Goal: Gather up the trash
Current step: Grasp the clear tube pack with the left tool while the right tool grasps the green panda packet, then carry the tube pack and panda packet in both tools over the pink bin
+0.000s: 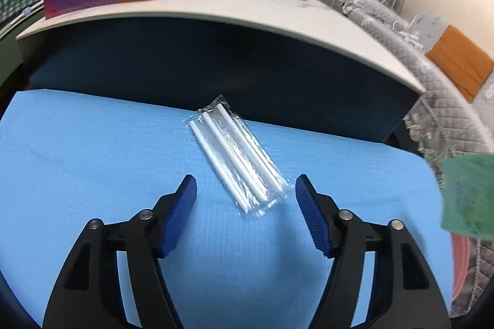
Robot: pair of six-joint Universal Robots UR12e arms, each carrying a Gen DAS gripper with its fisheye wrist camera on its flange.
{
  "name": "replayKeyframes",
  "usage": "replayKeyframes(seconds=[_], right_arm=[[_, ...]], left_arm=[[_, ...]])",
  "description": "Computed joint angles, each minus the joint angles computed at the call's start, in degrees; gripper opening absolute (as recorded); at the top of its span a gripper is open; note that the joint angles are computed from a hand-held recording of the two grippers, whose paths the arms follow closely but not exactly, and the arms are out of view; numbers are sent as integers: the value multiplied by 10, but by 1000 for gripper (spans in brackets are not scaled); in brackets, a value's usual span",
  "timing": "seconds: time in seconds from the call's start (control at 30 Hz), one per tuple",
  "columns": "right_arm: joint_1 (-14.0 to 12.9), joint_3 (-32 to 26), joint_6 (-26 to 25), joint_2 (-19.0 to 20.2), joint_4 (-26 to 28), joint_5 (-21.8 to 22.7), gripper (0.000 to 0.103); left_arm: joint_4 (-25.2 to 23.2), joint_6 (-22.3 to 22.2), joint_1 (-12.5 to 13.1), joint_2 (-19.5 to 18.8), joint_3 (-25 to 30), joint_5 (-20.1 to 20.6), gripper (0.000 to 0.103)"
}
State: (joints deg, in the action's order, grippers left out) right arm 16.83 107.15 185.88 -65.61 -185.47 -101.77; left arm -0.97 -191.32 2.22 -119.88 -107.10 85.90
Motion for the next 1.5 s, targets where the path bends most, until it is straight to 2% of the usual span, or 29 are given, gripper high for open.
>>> replayKeyframes(seconds=[0.13,0.27,0.3,0.37,0.43,0.53,0.87,1.07,1.5], right_arm=[[-8,12,-3,-7,1,2,0],[-15,17,6,-8,2,8,0],[-16,16,6,-7,3,9,0],[-17,17,7,-7,2,10,0],[-17,16,8,-7,1,12,0],[-18,18,11,-9,-4,14,0],[-18,35,15,-29,-28,12,0],[-21,47,14,-46,-42,13,0],[-43,74,-14,-88,-74,9,0]], left_arm=[[-29,-5,-5,-15,26,14,67],[-62,20,-14,-24,49,36,67],[-63,27,-16,-25,51,42,61],[-61,33,-17,-24,49,48,34],[-59,32,-15,-20,44,33,19],[-39,37,-16,-14,33,34,6],[38,56,-10,35,-33,7,6],[67,72,-11,62,-63,-13,6],[117,102,-35,98,-102,-35,6]])
